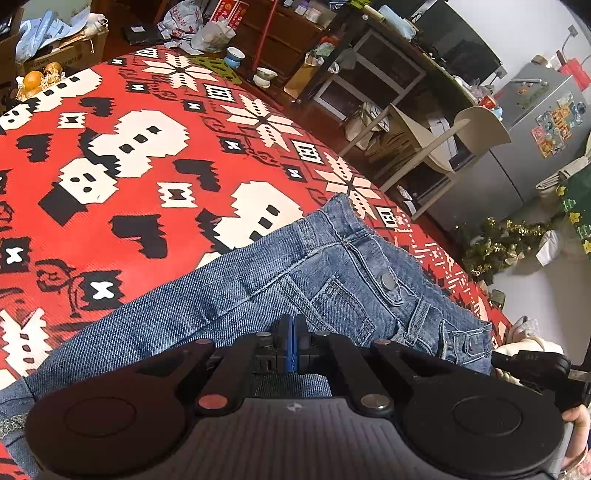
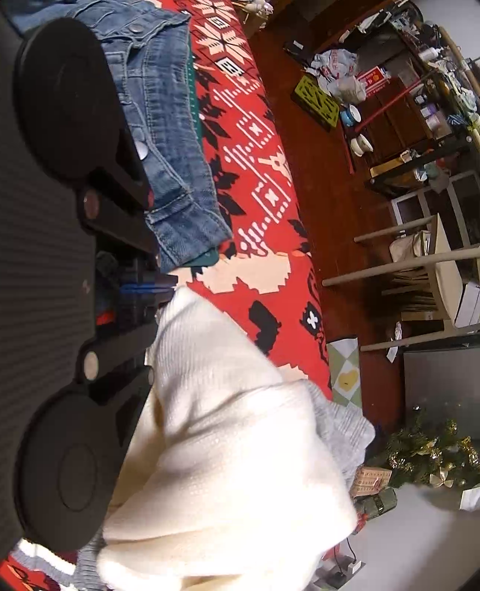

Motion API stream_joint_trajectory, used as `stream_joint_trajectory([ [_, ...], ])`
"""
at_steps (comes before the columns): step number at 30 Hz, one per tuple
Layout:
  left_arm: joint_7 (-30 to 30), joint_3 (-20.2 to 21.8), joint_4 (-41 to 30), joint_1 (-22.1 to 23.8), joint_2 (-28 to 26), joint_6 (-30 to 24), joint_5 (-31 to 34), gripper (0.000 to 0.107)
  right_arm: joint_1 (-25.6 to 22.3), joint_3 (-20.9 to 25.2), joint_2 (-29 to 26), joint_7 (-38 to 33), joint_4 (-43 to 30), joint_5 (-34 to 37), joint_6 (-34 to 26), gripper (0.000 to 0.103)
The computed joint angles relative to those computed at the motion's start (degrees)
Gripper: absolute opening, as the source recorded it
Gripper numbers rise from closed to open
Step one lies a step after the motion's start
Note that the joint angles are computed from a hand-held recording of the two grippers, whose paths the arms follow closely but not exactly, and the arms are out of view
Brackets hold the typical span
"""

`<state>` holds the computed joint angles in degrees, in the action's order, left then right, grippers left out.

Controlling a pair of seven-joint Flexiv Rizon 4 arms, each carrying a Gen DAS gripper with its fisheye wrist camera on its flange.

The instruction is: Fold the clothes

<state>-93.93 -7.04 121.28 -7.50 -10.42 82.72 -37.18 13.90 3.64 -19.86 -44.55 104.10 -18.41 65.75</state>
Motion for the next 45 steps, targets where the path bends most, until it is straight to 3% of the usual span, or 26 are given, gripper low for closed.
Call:
stream_joint_trajectory([
  [5, 0.68, -0.34, 0.23, 0.06, 0.26, 0.07, -1.1, 0.0, -0.9, 1.74, 2.53, -1.71, 3.09, 2.05, 3.85, 0.002],
  [17, 0.6, -0.26, 0.23, 0.08, 0.3, -0.02, -1.34, 0.0, 0.81, -1.01, -0.01, 2.02, 0.55, -1.11, 1.63, 0.001],
  [24, 3.6, -1.44, 0.66, 0.28, 0.6, 0.26, -5.53, 0.0, -1.68, 2.67, 5.05, -1.95, 5.25, 4.11, 2.18, 0.003],
  [45, 4.83, -0.79, 0.58, -0.7, 1.02, -0.15, -6.52, 0.0, -3.89, 4.59, 20.2, -4.96, 20.16, 8.56, -5.23, 0.001],
])
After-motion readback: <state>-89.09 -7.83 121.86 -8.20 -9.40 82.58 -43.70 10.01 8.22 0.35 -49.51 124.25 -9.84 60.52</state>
